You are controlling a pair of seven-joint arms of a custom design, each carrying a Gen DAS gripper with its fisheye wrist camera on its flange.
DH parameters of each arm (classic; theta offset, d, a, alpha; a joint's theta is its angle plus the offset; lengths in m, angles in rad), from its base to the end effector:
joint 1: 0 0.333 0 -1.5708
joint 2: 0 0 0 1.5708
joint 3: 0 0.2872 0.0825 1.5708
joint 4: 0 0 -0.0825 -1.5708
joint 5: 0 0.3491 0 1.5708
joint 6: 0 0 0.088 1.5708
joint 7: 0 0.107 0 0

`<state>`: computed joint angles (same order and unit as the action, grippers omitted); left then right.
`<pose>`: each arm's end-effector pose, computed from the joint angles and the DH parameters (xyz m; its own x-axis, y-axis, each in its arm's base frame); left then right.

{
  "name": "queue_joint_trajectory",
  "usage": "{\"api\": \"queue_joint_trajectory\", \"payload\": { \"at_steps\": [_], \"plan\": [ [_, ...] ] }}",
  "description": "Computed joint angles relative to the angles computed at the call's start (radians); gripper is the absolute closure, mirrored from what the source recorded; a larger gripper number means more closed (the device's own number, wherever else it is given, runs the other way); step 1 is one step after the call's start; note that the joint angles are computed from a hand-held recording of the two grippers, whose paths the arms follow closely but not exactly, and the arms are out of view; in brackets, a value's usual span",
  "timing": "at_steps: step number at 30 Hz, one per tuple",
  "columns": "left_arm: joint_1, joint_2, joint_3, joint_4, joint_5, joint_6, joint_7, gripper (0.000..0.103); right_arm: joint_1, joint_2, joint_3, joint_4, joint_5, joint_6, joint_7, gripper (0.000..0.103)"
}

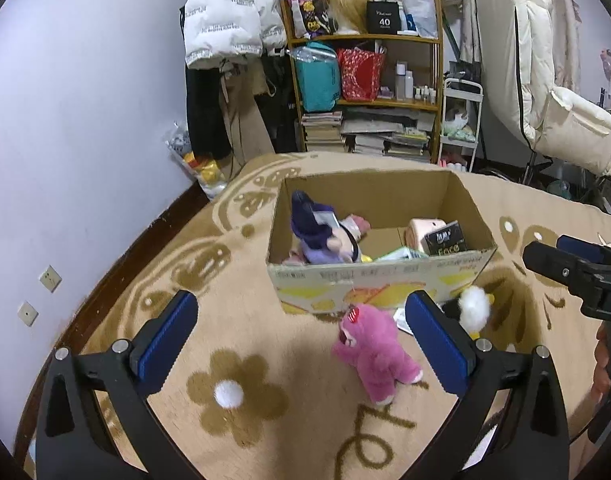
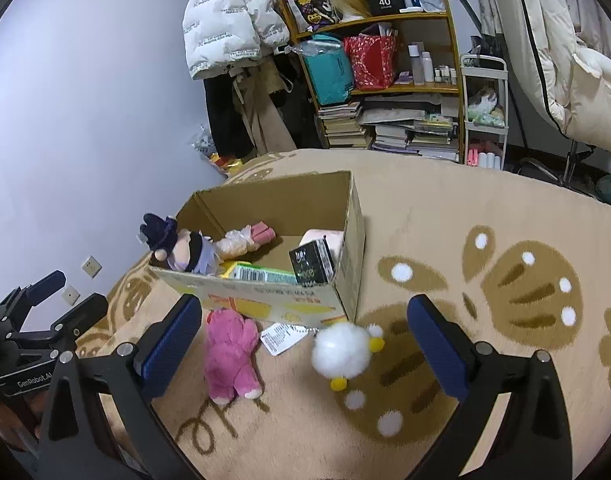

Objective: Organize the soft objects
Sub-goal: 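Move left tool to the pink bear while right tool moves to white fluffy chick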

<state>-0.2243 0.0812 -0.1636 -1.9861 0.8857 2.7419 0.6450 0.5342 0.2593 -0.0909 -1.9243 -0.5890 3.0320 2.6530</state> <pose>0.5265 -0.2457 0.4785 -0.1063 -0.9851 -0.1351 -0.6499 0.1717 -0.7404 0.5377 0.3067 0.4406 0.0678 -0.9490 -0.3080 -0.6911 0.1780 -0.7005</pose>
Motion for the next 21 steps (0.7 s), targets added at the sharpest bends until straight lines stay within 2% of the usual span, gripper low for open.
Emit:
{"api": "queue_joint_trajectory", "payload": {
  "at_steps": [4, 6, 13, 21],
  "plan": [
    [-0.005, 0.015, -0.001, -0.005, -0.002, -0.014, -0.002, 0.000, 0.018, 0.007, -0.023, -0.012, -0.024, 0.018, 0.038, 0.000],
    [-0.010, 0.027, -0.001, -0.004, -0.011, -0.025, 0.006, 0.000, 0.006, 0.018, -0.012, -0.018, -0.004, 0.028, 0.028, 0.000],
    [-0.021, 0.073, 0.009, 0.012, -0.078, -0.039, 0.049, 0.000, -0.064, 0.072, 0.077, -0.008, 0.184, 0.033, -0.151, 0.000],
    [-0.029, 0.161, 0.035, 0.066, -0.175, -0.028, 0.142, 0.000, -0.068, 0.145, 0.091, 0.050, 0.343, 0.011, -0.289, 0.000]
  ]
}}
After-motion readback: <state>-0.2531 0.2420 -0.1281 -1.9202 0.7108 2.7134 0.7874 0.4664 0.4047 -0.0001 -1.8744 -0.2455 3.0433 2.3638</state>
